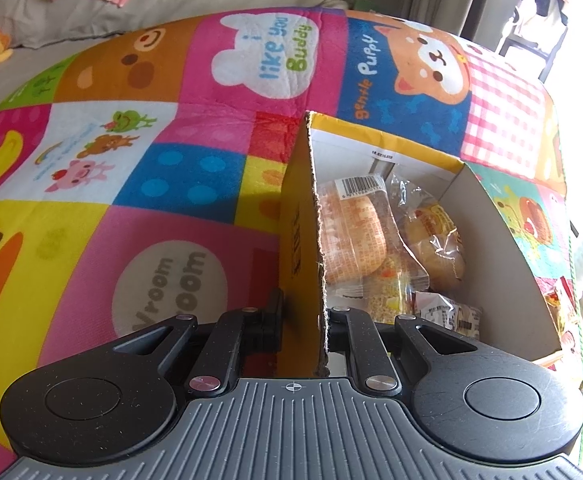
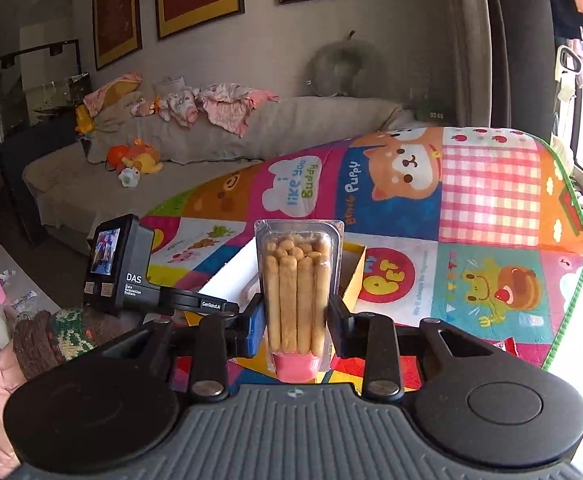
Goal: Organize objects
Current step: 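Grasp the biscuit-stick tray with the right gripper and lift it, then lower the biscuit-stick tray into the yellow box and open the right gripper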
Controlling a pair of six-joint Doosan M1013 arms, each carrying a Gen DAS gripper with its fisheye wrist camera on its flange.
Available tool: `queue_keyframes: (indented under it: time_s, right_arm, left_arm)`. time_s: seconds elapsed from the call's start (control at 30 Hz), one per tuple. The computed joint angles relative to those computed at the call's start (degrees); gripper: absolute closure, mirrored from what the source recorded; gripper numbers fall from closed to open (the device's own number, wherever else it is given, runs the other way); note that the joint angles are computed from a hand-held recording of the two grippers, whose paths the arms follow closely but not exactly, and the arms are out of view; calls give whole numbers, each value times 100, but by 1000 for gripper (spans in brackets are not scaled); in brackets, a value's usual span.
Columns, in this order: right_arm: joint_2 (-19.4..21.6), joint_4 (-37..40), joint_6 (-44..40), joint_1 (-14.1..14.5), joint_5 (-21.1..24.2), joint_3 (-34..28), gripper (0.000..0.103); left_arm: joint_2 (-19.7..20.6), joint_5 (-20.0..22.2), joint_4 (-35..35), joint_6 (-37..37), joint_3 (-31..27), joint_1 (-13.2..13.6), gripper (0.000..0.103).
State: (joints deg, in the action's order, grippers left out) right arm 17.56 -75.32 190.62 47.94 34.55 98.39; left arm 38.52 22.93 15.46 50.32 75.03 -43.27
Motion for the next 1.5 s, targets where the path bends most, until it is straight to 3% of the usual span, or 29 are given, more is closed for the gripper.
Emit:
queue_keyframes:
  time_s: [0.27, 0.47, 0.63, 0.7, 0.83, 0.97, 1.13, 1.23, 1.4, 1.47, 1.5]
  right_arm:
    - [20, -5, 2, -101, -107, -79, 71]
    - [45, 151, -278, -242, -490, -273, 71]
    - [363, 1641, -1684, -551, -1001, -845, 71]
    - [554, 2121, -2098, -687, -1155, -1096, 62]
    - [870, 2020, -1859, -772, -873, -1448, 58]
    - [766, 1708, -1305, -833, -867, -1207, 53]
    - [568, 1115, -618, -827, -252, -796, 48]
    - [510, 1000, -723, -830, -517, -628, 46]
    - [627, 1429, -1346, -901, -1681, -743, 46]
    - [740, 1965, -2046, -929, -2101, -896, 46]
    - [810, 2629, -2790, -948, -2311, -998, 45]
  left_arm:
    - [-15, -52, -29, 40, 34, 8, 89]
    - [-16, -52, -13, 27, 36, 7, 89]
    - [-15, -51, -33, 51, 31, 10, 88]
    - [-11, -48, -61, 89, 25, 13, 88]
    - [-5, -40, -98, 130, 11, 15, 88]
    - [15, -18, -42, 73, -12, 9, 88]
    - [40, 55, 62, -32, -56, -6, 89]
    - [39, 76, 78, -29, -59, -9, 89]
    - [43, 176, 164, 0, -85, -31, 89]
    - [45, 209, 192, 16, -95, -39, 90]
    - [44, 215, 199, 25, -93, -41, 90]
